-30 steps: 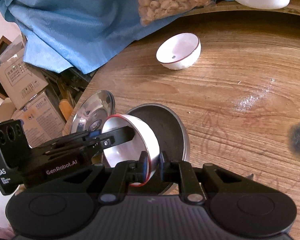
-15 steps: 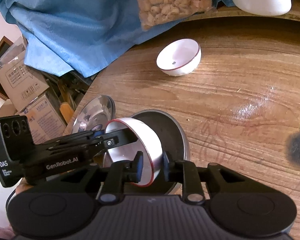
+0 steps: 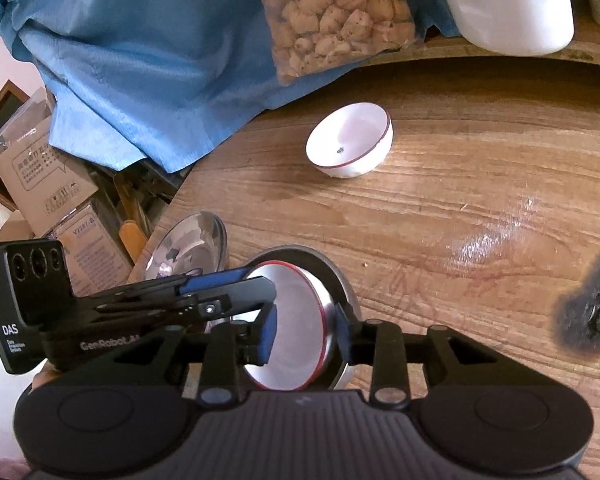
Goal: Organize plates and bowls
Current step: 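Open the left tool to release the white bowl inside the steel bowl, then reach the left tool to the second red-rimmed white bowl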
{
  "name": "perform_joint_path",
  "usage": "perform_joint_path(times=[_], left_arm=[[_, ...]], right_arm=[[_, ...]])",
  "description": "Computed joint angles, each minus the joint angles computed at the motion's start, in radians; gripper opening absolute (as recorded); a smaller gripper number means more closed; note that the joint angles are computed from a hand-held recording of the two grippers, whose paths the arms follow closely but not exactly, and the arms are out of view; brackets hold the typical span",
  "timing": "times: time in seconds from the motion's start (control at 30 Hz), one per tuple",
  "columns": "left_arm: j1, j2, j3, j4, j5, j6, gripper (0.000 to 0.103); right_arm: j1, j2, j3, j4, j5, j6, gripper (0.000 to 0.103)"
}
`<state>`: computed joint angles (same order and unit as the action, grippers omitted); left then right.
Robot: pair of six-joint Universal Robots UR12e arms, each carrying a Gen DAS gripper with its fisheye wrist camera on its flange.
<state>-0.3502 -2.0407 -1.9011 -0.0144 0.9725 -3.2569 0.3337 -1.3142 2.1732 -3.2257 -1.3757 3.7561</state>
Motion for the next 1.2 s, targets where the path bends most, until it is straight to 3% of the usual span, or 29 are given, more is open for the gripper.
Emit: perform_joint_path(times=[0.1,0.2,0.3,0.4,0.53,0.6,0.77,0.87,1.0,1.2], left_arm=[[0.007,0.003,-0.005,0.044,-0.017,-0.014,0.069],[0.006,0.005,-0.008,0.107,0.007,-0.007,0.072],[0.009,0.0,0.001,0.143,0.022,-0.032,0.084],[0.005,-0.006,0.014,0.169,0.072,-0.071,0.1],[-0.012,-0.027,0.05,0.196,0.2,-0.107,0.102],[-0.027,-0.045,0.082,0.176,0.284,-0.116,0.102],[-0.047,-0.103,0.175,0.086,0.38,-0.105,0.102],[-0.056,-0.139,0.215,0.085,0.395,-0.077,0.102],[-0.07,-0.17,0.247,0.111,0.421,-0.024,0.102],[-0.091,-0.19,0.287,0.066,0.477,0.041,0.102]], right_arm=[[-0.005,-0.002,0.002,-0.004,0.007,-0.006,0.038],[-0.006,-0.003,0.001,-0.01,0.01,-0.015,0.041],[-0.004,-0.001,0.003,-0.038,0.008,-0.025,0.049],[0.011,-0.004,-0.001,-0.068,-0.031,-0.073,0.066],[0.034,0.004,-0.014,-0.122,-0.127,-0.143,0.096],[0.037,0.013,-0.025,-0.139,-0.168,-0.159,0.102],[0.034,0.053,-0.065,-0.115,-0.271,-0.179,0.103],[0.025,0.086,-0.09,-0.1,-0.321,-0.19,0.103],[0.004,0.129,-0.112,-0.119,-0.35,-0.194,0.103],[-0.018,0.171,-0.133,-0.132,-0.347,-0.181,0.103]])
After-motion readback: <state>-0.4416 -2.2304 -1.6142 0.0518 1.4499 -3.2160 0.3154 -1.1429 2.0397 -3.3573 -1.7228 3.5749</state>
